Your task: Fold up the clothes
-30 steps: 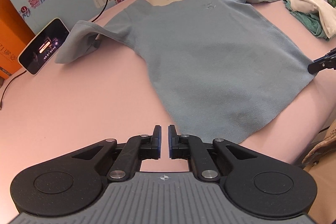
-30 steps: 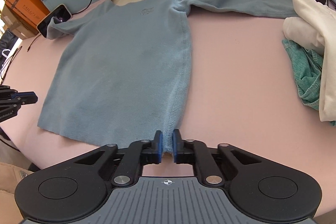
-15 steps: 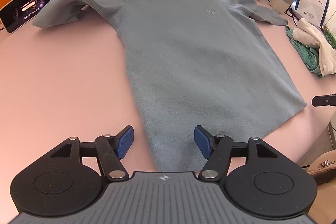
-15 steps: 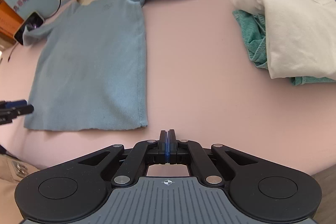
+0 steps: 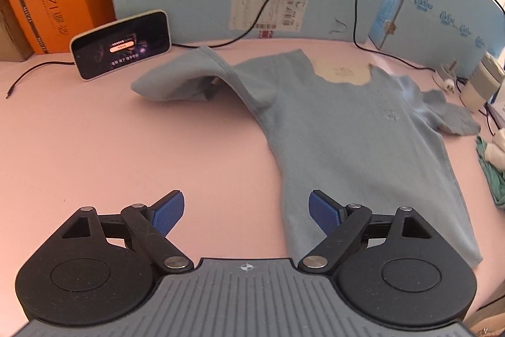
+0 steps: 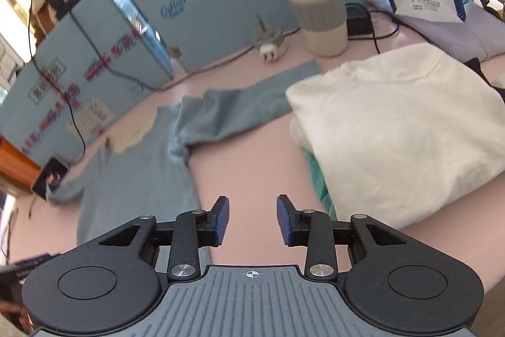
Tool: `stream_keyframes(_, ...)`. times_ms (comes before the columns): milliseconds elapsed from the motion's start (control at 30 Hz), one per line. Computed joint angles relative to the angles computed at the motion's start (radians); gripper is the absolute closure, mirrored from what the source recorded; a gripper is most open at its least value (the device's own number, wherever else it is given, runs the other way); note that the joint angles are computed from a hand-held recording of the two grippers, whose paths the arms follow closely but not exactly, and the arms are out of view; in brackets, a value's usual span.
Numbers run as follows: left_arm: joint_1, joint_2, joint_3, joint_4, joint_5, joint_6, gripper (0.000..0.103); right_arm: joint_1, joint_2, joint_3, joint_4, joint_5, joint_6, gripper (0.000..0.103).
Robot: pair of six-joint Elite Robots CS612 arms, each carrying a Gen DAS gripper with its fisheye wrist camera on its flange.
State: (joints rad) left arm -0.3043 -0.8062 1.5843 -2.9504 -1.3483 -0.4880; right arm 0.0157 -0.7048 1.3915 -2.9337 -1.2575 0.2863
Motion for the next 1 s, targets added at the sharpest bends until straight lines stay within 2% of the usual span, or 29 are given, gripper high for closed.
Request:
stream_keyframes(100,-0.001,0.002,-0.002,-0.013,0.001,-0.010,0.015,-0.010,0.034,-0.057,-0.056,0.005,0.054,0.068)
stream_keyframes(167,-0.004,0.006,-0.006,-0.009,-0.015,-0.013,0.015,-0.013,0.063,-0.105,-0.066,-0.026,0.078,0.068)
stream_keyframes(300,-0.014,0.016,-0.014,0.013,-0.051,-0.027,0.015,-0.027,0.139,-0.231,0.011,-0.030,0.124,0.068)
stream_keyframes(467,-0.027,0.020,-0.017,0.050,-0.070,-0.073,0.015,-0.023,0.232,-0.395,0.163,-0.068,0.060,0.068)
stream_keyframes(567,-0.034,0.018,-0.016,0.076,-0.062,-0.111,0.015,-0.013,0.287,-0.504,0.291,-0.140,-0.017,0.068)
stream_keyframes(633,-0.036,0.017,-0.016,0.094,-0.056,-0.140,0.015,-0.009,0.313,-0.559,0.360,-0.172,-0.042,0.068)
stream_keyframes(800,-0.040,0.025,-0.031,0.137,-0.062,-0.170,0.015,-0.008,0.350,-0.641,0.489,-0.187,-0.114,0.068)
stream_keyframes(1000,-0.045,0.041,-0.061,0.140,-0.084,-0.146,0.015,-0.013,0.350,-0.613,0.433,-0.170,-0.127,0.069)
